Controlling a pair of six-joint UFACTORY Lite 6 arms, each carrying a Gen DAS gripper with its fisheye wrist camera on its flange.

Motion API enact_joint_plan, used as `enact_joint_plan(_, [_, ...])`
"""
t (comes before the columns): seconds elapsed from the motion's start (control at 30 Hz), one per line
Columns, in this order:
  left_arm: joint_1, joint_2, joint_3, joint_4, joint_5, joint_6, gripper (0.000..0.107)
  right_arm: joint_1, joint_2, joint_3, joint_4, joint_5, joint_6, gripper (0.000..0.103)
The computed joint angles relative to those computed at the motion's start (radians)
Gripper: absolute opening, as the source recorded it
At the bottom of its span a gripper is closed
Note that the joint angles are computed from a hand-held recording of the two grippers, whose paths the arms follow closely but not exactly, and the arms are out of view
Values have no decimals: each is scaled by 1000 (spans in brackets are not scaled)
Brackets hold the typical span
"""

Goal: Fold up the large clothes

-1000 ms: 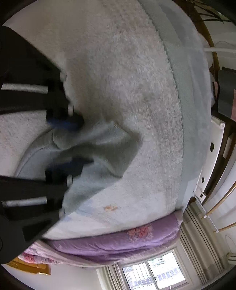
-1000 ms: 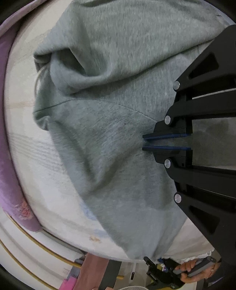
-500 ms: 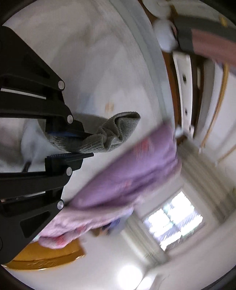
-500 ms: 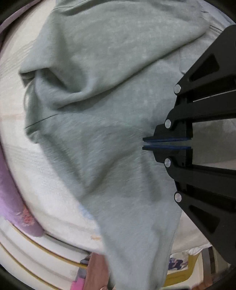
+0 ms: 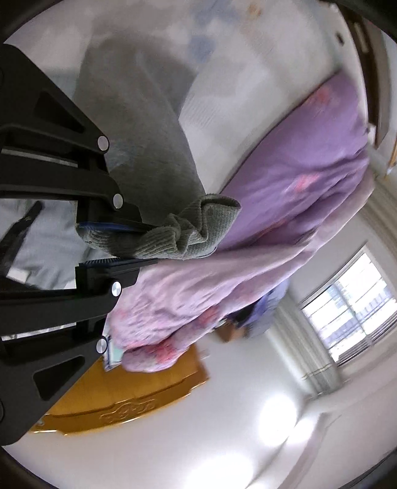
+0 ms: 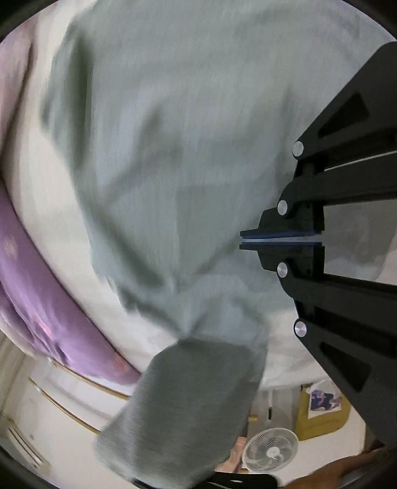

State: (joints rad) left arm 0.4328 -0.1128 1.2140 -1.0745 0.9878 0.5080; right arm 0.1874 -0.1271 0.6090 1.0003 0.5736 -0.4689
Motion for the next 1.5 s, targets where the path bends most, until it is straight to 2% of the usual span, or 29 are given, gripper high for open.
enact_joint_plan(0.13, [-388, -17, -104, 106, -340, -190, 14, -362, -256, -137, -286, 159, 17, 4])
enact_joint_plan(0.23, [-620, 58, -114, 188, -527, -324, 14, -618, -211, -70, -360, 245, -64, 4])
enact_joint_plan(0.33, [-747, 125, -132, 208, -592, -399, 14, -841, -168, -6, -416, 294, -169, 4])
enact_joint_plan(0.47, [-891, 332, -63, 324, -674, -531, 14, -1106, -72, 121, -407, 353, -362, 4])
enact_joint_plan(0.53, [-923, 378, -49, 319, -693, -537, 14, -1206, -19, 196, -390, 365, -418, 4])
enact_joint_plan(0.6, [-957, 399, -30, 371, -710, -585, 14, -1249, 15, 243, -380, 364, -436, 4])
enact_joint_plan(0.7, [-997, 433, 16, 339, -715, -551, 14, -1315, 125, 369, -362, 344, -458, 4])
enact_joint_plan(0.83, [-1066, 548, 141, 564, -674, -751, 14, -1347, 267, 495, -385, 274, -333, 5])
enact_joint_plan(0.93, [-1088, 640, 210, 582, -649, -773, 14, -1357, 303, 551, -449, 222, -260, 9])
enact_joint_plan(0.97, [-1095, 656, 229, 631, -636, -808, 15, -1350, 310, 564, -491, 185, -210, 23])
enact_joint_plan(1.0, [-1102, 670, 248, 663, -626, -830, 15, -1347, 334, 589, -559, 151, -118, 41])
enact_joint_plan(1.03, [-1106, 680, 264, 670, -622, -830, 15, -1351, 354, 606, -591, 141, -57, 47])
enact_joint_plan(1.07, [-1106, 695, 282, 644, -612, -797, 17, -1366, 388, 634, -604, 139, -2, 47])
enact_joint_plan(1.17, [-1105, 791, 388, 624, -511, -760, 20, -1377, 499, 726, -679, 155, 131, 48])
enact_joint_plan(1.23, [-1113, 834, 432, 638, -483, -756, 22, -1411, 611, 825, -688, 224, 271, 50])
enact_joint_plan(1.3, [-1115, 862, 459, 617, -463, -726, 40, -1450, 702, 918, -628, 293, 325, 50])
enact_joint_plan(1.4, [-1114, 840, 442, 576, -473, -689, 42, -1490, 856, 1112, -665, 347, 452, 50])
enact_joint_plan(1.5, [-1092, 777, 381, 375, -488, -512, 43, -1510, 944, 1251, -725, 371, 518, 48])
